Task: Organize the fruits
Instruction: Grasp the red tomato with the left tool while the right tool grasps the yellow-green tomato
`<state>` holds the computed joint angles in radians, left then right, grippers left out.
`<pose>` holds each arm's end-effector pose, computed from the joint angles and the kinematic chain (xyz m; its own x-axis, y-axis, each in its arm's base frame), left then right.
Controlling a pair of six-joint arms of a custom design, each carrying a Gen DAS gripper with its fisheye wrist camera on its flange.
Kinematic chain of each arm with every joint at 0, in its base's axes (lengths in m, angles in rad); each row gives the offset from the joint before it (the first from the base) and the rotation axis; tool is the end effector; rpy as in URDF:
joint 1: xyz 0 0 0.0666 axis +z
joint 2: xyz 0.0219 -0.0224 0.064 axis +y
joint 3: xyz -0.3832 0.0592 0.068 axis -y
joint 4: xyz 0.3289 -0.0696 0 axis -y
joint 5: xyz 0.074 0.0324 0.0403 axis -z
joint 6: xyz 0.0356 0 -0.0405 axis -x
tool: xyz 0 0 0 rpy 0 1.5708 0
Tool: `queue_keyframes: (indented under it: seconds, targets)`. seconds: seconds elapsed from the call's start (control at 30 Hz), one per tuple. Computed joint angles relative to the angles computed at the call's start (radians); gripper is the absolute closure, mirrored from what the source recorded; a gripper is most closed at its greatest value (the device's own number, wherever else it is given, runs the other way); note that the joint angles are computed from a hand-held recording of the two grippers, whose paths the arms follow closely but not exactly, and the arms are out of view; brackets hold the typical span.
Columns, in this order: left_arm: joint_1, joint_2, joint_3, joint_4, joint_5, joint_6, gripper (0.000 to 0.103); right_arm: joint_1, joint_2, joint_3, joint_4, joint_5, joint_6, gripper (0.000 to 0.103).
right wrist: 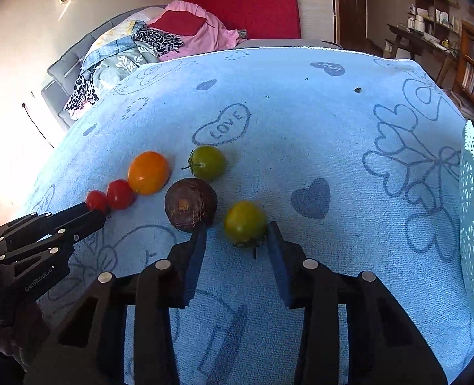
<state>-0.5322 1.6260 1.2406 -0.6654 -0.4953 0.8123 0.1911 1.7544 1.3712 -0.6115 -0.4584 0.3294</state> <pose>0.4115 -0.2232 0.2943 -0.6907 -0.3344 -0.6412 -0.3757 0.9235 -0.0770 0.5089 0.1141 0.2830 -0.6474 -0.4207 -0.6355 -0.6514 0.7383 0.1749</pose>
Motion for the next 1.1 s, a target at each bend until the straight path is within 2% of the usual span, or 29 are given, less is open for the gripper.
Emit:
queue_keyframes:
  seconds: [0.13,0.4,0.57,0.6,0.73,0.77,0.83,0.97,1.1]
  targets:
    - [0.007,0.018,0.025,-0.02,0.002,-0.015,0.077,-0.002,0.01,0.01,-0.002,0.0,-0.013,0.07]
    - [0.025,0.019,0.028,-0.02,0.02,-0.026,0.076,-0.005,0.009,-0.001,0.027,-0.005,-0.024,0.071]
    - [0.028,0.018,0.027,-0.012,0.03,-0.033,0.054,-0.008,0.01,-0.006,0.035,-0.01,-0.025,0.071]
    - [0.027,0.02,0.029,-0.014,0.024,-0.036,0.054,-0.008,0.01,-0.007,0.037,-0.009,-0.025,0.071]
    - [0.028,0.032,0.041,-0.018,0.025,-0.056,0.056,-0.008,0.008,-0.011,0.044,-0.005,-0.023,0.071]
    - [0.029,0.033,0.041,-0.014,0.025,-0.062,0.066,-0.007,0.007,-0.013,0.048,0.0,-0.021,0.071]
    - [0.032,0.036,0.041,-0.012,0.029,-0.063,0.075,-0.004,0.001,-0.023,0.06,0.014,-0.016,0.075]
    - [0.029,0.019,0.02,0.013,0.023,-0.053,0.076,-0.015,-0.006,-0.027,0.053,-0.007,-0.021,0.075]
    - [0.011,0.012,0.022,-0.004,-0.02,-0.041,0.076,-0.027,-0.025,-0.044,0.059,-0.031,-0.03,0.075]
